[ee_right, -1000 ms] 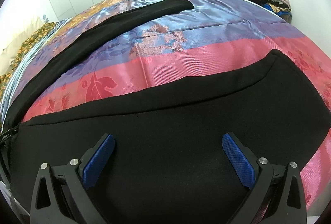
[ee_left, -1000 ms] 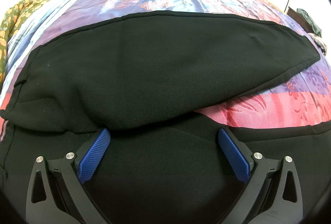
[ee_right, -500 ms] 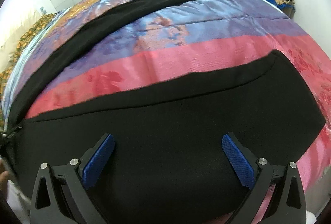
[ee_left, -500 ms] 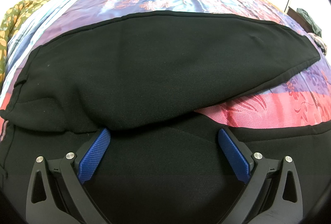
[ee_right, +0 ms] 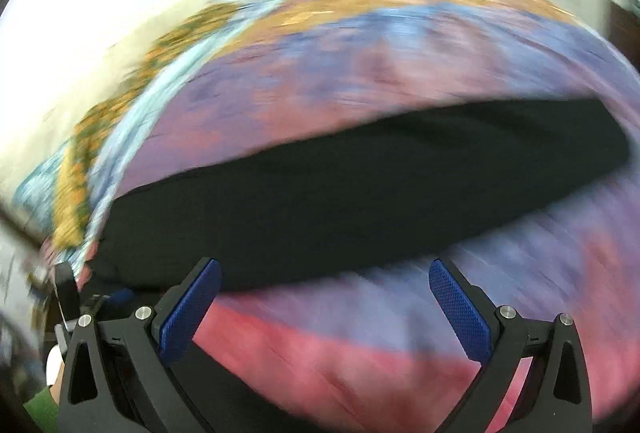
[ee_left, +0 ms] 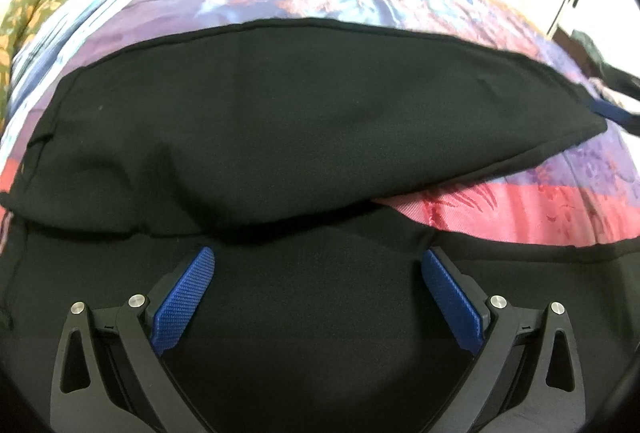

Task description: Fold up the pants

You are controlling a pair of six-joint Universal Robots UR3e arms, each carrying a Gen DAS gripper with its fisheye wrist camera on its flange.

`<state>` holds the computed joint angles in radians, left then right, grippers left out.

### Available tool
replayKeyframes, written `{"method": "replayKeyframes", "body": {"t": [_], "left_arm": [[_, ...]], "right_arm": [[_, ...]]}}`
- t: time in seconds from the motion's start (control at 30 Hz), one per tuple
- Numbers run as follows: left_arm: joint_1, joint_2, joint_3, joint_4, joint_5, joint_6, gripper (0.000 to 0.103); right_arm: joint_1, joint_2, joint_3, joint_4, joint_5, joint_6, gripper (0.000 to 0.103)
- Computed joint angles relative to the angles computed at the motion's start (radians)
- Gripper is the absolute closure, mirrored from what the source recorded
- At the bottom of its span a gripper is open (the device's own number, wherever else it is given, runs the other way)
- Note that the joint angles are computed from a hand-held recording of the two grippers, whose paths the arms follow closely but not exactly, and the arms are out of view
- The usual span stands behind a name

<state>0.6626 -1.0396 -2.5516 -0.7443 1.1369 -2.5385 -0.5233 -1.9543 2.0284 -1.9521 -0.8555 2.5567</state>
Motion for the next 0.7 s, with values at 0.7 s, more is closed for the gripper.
{"method": "replayKeyframes", "body": {"t": [0.7], "left_arm": [[0.000,-0.021,-0.109,0.205,-0.013,0.000,0.001]], "right_arm": [[-0.101,0.463,-0.203,-0.257,-0.227,0.036,0.000]]}}
